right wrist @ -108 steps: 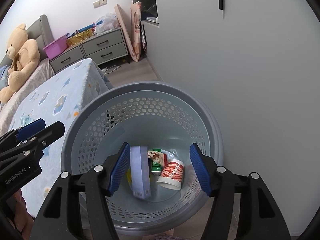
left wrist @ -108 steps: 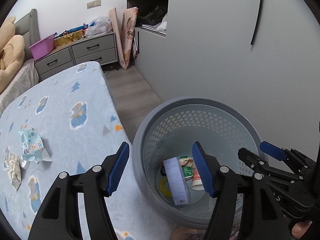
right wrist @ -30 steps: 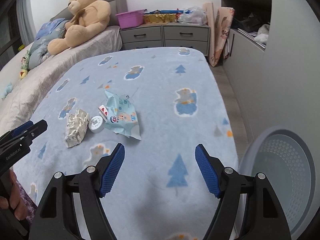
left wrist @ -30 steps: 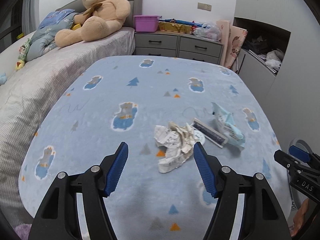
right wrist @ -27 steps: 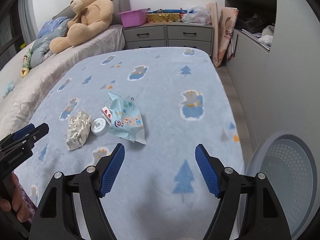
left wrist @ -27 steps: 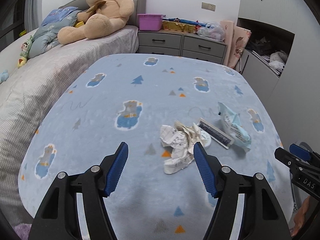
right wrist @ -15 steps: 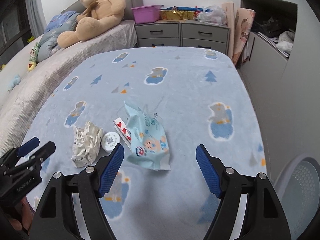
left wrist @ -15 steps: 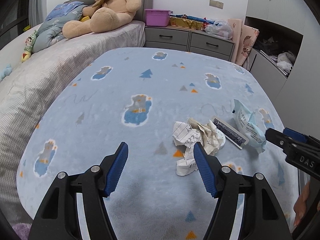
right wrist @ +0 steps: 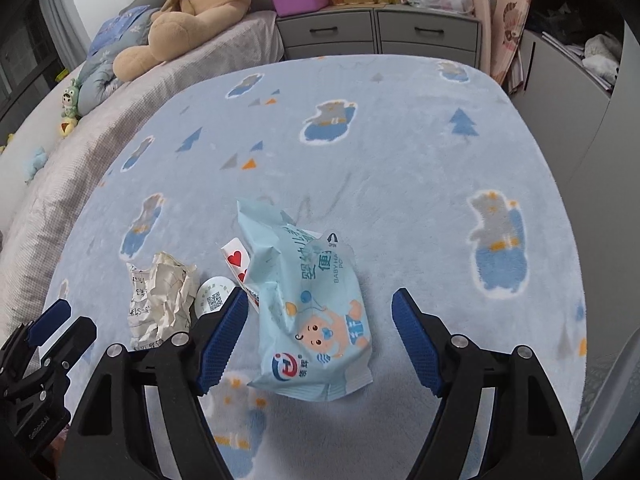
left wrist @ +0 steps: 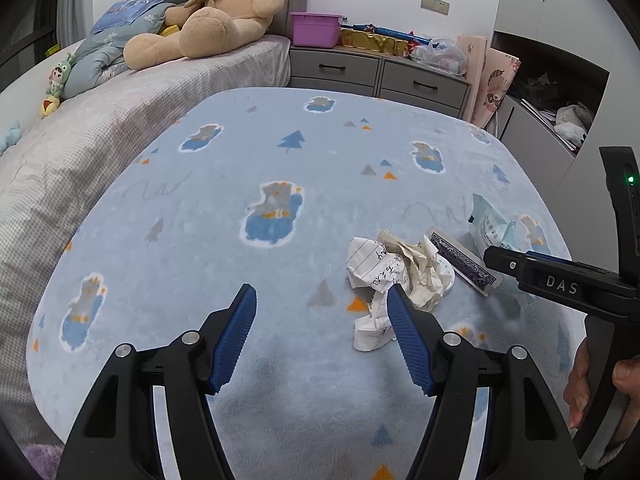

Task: Collect trash
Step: 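Grasp the light-blue wet-wipe pack with the right tool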

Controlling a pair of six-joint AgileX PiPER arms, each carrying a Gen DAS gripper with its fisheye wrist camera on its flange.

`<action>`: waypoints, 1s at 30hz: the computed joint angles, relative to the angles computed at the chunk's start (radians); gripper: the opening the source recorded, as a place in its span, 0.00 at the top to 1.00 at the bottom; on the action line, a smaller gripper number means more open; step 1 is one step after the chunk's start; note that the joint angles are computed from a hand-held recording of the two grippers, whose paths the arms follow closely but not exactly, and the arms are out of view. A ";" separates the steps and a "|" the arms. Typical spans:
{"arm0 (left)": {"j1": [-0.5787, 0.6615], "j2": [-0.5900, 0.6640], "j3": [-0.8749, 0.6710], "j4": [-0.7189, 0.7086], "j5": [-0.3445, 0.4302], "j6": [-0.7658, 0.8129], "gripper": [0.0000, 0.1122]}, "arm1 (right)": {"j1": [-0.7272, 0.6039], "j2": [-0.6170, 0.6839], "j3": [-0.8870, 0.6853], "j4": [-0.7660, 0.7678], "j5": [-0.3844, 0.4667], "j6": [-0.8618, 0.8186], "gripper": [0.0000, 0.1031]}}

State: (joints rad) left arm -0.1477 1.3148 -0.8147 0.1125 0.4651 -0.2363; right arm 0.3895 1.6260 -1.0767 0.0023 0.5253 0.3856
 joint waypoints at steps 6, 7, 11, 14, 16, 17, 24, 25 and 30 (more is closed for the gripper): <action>0.005 0.002 0.001 -0.017 -0.003 0.015 0.42 | 0.016 -0.023 0.021 -0.020 -0.009 0.015 0.51; 0.008 0.002 0.002 -0.023 -0.003 0.022 0.42 | 0.017 -0.031 0.026 -0.030 -0.011 0.025 0.51; 0.013 0.004 0.002 -0.049 -0.001 0.045 0.42 | 0.015 -0.076 0.055 -0.037 -0.013 0.046 0.51; 0.015 0.001 0.003 -0.061 0.002 0.057 0.42 | 0.018 -0.129 0.089 -0.063 -0.005 0.075 0.51; 0.015 -0.002 0.004 -0.078 0.003 0.073 0.42 | 0.022 -0.175 0.121 -0.088 0.010 0.098 0.51; 0.015 -0.001 0.002 -0.090 0.005 0.084 0.42 | 0.024 -0.199 0.138 -0.101 0.018 0.113 0.51; -0.030 0.009 -0.017 -0.105 0.018 0.090 0.42 | 0.031 -0.359 0.248 -0.130 0.053 0.163 0.51; -0.037 0.014 -0.021 -0.105 0.022 0.090 0.42 | 0.032 -0.385 0.267 -0.130 0.054 0.169 0.51; -0.058 0.059 -0.049 -0.115 0.042 0.092 0.42 | 0.033 -0.453 0.331 -0.108 0.038 0.170 0.51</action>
